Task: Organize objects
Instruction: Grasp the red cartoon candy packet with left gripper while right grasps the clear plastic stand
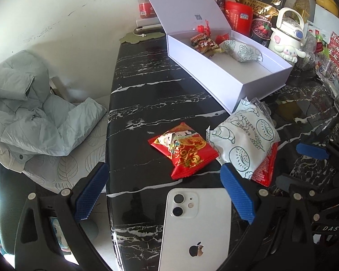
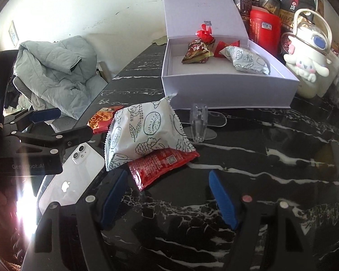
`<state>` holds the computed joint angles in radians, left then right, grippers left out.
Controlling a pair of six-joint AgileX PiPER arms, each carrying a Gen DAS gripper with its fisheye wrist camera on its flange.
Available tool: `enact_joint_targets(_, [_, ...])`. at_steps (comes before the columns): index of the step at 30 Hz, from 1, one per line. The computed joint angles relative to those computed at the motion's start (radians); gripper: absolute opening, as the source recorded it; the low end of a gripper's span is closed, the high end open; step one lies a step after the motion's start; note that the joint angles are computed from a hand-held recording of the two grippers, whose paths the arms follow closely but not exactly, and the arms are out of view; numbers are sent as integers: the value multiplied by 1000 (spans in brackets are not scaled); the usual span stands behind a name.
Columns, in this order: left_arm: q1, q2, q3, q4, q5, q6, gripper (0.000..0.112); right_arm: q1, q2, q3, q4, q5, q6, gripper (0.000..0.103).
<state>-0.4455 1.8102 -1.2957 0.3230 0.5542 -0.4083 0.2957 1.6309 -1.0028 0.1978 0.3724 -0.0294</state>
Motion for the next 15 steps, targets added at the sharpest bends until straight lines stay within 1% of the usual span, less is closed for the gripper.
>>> enact_joint_targets(2, [8, 17, -16, -16, 3, 17, 99, -7, 12, -5, 23, -12, -29, 76])
enact_joint_targets(4, [12, 34, -34, -26, 6, 29, 99, -10, 25, -15, 6, -21, -17, 76])
enact_joint_targets(7, [23, 54, -59, -54, 1, 67, 99, -23, 33, -27, -53, -42, 51, 76])
enact_joint_targets(9, [29, 76, -90, -57, 14, 73, 99, -28, 44, -43, -170, -47, 177, 76])
enact_joint_targets(10, [32, 89, -108, -57, 24, 71, 99, -34, 47, -48, -194, -52, 204, 76])
enact_joint_targets(13, [50, 118, -153, -105, 40, 102, 99, -68, 47, -44, -149, -101, 188, 76])
enact_joint_targets(15, [55, 136, -176, -125, 47, 113, 99, -79, 53, -51, -200, -123, 258, 76])
